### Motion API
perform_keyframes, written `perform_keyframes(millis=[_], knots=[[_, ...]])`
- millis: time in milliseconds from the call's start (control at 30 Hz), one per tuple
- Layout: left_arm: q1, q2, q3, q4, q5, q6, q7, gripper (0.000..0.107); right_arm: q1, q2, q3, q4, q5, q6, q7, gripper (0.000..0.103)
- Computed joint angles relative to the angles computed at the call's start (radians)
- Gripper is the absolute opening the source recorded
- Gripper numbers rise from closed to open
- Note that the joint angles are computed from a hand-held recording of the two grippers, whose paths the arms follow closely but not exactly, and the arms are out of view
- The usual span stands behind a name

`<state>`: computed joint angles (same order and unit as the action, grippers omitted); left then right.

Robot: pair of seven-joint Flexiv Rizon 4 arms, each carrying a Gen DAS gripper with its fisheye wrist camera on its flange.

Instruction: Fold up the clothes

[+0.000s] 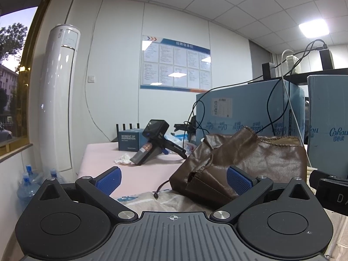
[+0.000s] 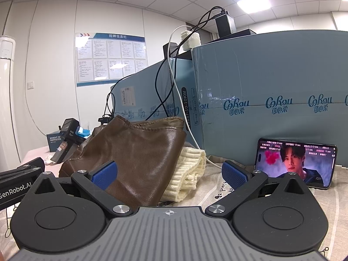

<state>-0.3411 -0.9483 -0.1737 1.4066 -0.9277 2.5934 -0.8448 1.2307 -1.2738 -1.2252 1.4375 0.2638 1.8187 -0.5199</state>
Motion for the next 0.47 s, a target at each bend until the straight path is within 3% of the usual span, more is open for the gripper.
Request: perform_keyframes(millis=[467], knots=[[-0.001, -0.001, -0.002, -0.003, -0.003, -0.002, 0.003, 0.103, 0.003, 0.000, -0.001, 0.003, -0.001, -0.003, 0.005, 0.103]])
